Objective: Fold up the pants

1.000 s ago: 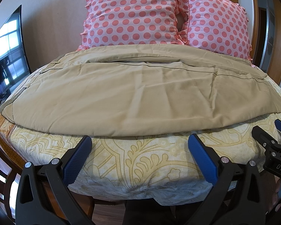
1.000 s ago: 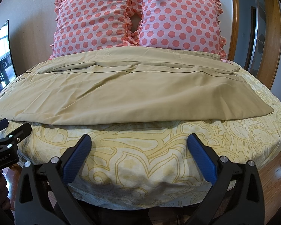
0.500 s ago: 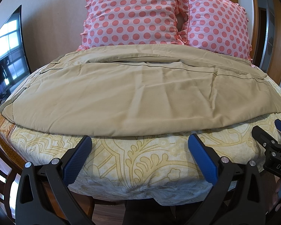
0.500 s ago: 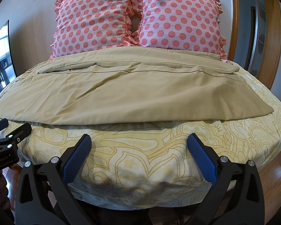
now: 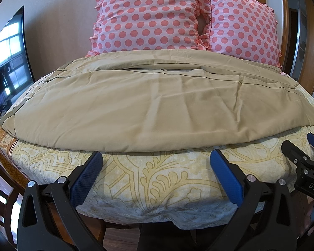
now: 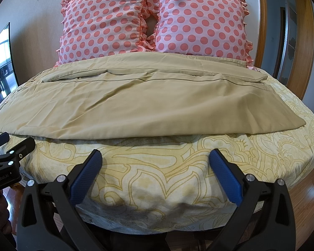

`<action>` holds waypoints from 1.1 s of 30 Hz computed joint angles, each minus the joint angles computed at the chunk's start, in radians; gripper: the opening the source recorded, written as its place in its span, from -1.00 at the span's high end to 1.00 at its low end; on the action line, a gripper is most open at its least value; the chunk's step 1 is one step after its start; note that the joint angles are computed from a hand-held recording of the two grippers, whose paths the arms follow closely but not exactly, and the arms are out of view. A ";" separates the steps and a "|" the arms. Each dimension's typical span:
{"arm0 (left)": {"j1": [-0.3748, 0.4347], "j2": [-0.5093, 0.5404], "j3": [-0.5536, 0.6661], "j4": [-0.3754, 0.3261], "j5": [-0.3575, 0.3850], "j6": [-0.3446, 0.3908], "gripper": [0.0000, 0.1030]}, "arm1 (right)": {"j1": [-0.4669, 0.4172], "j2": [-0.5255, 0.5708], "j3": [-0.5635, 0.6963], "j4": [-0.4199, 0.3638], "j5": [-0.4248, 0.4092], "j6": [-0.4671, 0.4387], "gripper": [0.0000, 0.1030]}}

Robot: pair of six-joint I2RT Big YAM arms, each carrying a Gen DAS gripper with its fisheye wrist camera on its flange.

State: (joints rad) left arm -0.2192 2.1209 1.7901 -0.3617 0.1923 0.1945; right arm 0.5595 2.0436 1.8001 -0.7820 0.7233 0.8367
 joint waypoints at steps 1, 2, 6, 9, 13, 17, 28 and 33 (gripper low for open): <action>0.000 0.000 0.000 0.000 0.000 0.000 -0.97 | 0.000 0.000 0.000 0.000 0.000 0.000 -0.97; 0.000 0.000 0.000 0.000 0.000 0.000 -0.97 | 0.000 0.000 0.000 0.000 0.000 0.000 -0.97; 0.000 0.000 0.000 0.000 0.000 0.000 -0.97 | 0.000 0.000 0.001 -0.001 0.000 0.000 -0.97; 0.000 0.000 0.000 0.000 0.000 0.000 -0.97 | 0.000 0.000 0.000 0.000 0.000 0.000 -0.97; 0.000 0.000 0.000 0.000 0.000 0.000 -0.97 | 0.000 0.001 -0.001 0.002 0.001 0.000 -0.97; 0.000 0.000 0.000 0.000 0.000 0.000 -0.97 | 0.001 0.001 -0.003 0.004 0.002 0.001 -0.97; 0.031 -0.011 0.053 -0.041 0.083 0.011 -0.97 | -0.115 -0.132 -0.079 0.079 -0.050 0.021 -0.97; 0.038 0.065 0.242 -0.086 0.072 -0.052 -0.97 | -0.298 -0.045 0.156 -0.056 -0.087 0.036 -0.97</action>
State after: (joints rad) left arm -0.1812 2.1855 2.0324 -0.4473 0.2638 0.1424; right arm 0.2615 1.9990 1.9558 -0.8384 0.6367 0.8724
